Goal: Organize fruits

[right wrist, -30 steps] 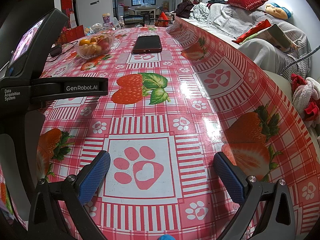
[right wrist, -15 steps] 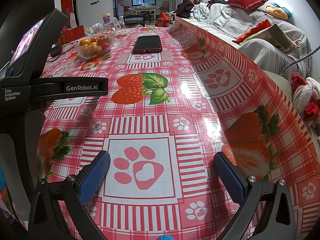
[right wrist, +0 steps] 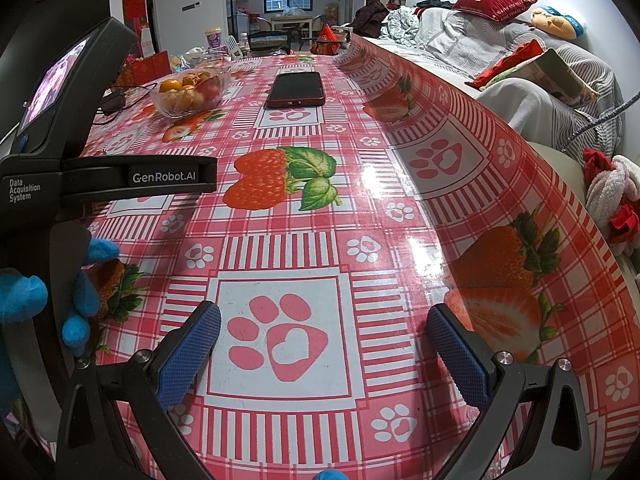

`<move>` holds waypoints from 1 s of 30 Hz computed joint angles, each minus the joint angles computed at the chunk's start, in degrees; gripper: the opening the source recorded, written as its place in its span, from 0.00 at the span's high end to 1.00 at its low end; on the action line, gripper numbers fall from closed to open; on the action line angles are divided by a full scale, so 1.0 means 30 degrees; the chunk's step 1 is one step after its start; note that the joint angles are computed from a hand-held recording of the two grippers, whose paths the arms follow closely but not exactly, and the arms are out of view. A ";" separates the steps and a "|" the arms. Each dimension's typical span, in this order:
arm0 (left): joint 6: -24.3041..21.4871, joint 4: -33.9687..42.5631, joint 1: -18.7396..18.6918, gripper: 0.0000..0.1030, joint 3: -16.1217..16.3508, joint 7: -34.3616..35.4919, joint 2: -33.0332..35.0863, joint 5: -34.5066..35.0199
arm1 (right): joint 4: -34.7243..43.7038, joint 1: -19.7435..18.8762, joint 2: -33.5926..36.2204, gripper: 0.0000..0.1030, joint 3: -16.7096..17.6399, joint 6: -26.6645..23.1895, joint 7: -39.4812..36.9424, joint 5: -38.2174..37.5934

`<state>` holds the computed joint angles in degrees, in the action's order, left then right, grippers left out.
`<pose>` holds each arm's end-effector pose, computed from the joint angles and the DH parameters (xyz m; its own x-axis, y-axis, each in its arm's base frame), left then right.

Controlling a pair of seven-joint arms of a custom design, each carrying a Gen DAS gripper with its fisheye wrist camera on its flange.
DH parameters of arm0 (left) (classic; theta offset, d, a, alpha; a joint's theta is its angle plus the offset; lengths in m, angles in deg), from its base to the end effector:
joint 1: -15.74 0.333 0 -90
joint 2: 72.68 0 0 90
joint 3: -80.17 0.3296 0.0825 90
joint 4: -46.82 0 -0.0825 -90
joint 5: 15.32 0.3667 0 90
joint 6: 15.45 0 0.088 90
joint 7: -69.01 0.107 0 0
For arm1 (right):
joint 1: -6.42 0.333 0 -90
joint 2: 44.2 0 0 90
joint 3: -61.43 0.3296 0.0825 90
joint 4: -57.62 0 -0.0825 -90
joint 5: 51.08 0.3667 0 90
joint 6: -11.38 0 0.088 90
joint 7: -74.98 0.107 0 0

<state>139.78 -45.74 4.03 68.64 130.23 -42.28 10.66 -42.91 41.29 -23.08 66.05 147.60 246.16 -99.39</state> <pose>0.6656 -0.2733 0.4063 -0.2012 -0.9796 -0.0010 -0.8026 0.1655 -0.5731 0.5219 0.4123 0.4106 -0.1958 -0.9801 0.0330 -0.7741 0.1338 -0.6188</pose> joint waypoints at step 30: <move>0.0076 0.0218 0.0057 0.00 -0.0167 0.1055 0.0164 -0.0231 | 0.3064 -0.0255 0.1993 0.00 -0.0548 -0.0554 -0.3612 0.3329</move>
<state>140.01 -45.08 4.20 68.14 133.39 -41.78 9.97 -33.72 40.52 -17.10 64.40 145.94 235.33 -89.40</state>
